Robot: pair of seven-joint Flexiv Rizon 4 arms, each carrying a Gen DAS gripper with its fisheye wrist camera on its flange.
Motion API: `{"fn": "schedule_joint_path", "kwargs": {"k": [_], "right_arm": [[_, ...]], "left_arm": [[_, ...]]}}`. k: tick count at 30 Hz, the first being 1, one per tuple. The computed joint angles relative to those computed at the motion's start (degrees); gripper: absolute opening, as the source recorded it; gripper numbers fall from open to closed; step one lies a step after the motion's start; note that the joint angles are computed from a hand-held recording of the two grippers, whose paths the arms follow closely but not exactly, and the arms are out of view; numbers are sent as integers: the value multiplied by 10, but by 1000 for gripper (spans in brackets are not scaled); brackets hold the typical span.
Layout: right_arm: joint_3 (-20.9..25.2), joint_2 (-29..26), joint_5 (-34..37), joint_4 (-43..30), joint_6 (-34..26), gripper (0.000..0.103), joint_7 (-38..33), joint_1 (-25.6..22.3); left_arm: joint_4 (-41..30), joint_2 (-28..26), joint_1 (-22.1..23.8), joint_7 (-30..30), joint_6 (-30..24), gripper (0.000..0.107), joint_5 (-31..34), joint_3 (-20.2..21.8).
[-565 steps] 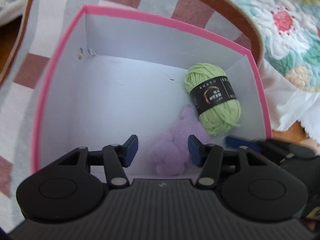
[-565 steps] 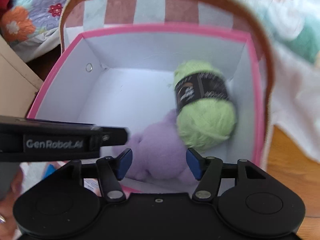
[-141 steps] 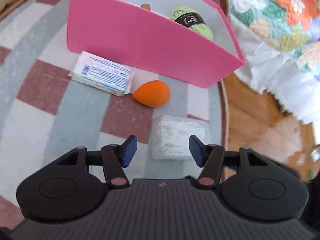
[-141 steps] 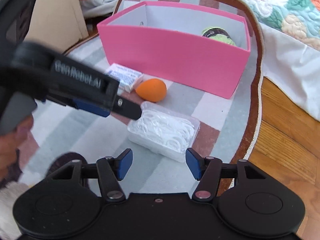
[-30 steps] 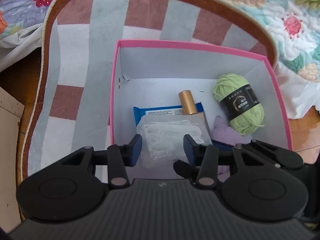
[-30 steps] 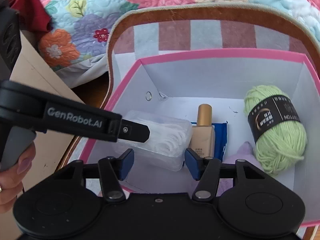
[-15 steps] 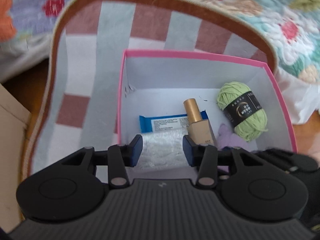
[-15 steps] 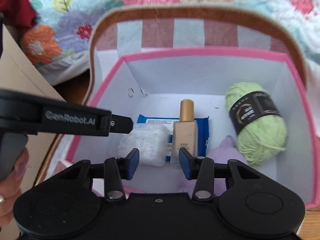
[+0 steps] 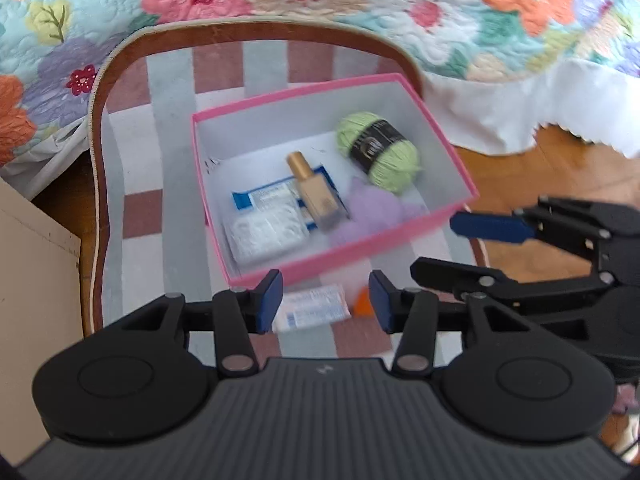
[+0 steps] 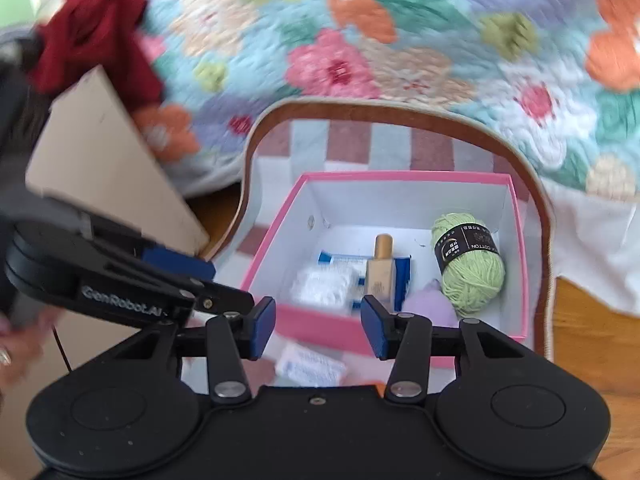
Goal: Organize objects
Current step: 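Withdraw the open left tool from the pink box, then lower the left tool onto the white soap box and close it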
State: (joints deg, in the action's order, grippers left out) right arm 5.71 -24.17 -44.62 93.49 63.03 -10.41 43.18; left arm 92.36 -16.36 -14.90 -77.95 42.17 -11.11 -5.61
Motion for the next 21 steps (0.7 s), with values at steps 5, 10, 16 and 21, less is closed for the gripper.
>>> {"fn": "schedule_joint_path", "kwargs": {"k": [5, 10, 16, 21], "right_arm": [[30, 26, 19, 12, -50, 61, -44, 8], [48, 30, 20, 30, -47, 64, -62, 23], [34, 16, -38, 46, -2, 72, -47, 45], [2, -19, -72, 45, 22, 72, 11, 62]], "left_arm": [[48, 43, 2, 35, 19, 51, -28, -4], [97, 62, 0, 54, 49, 54, -42, -4], [148, 45, 10, 101, 79, 55, -117, -14], [190, 16, 13, 140, 184, 60, -159, -23]]}}
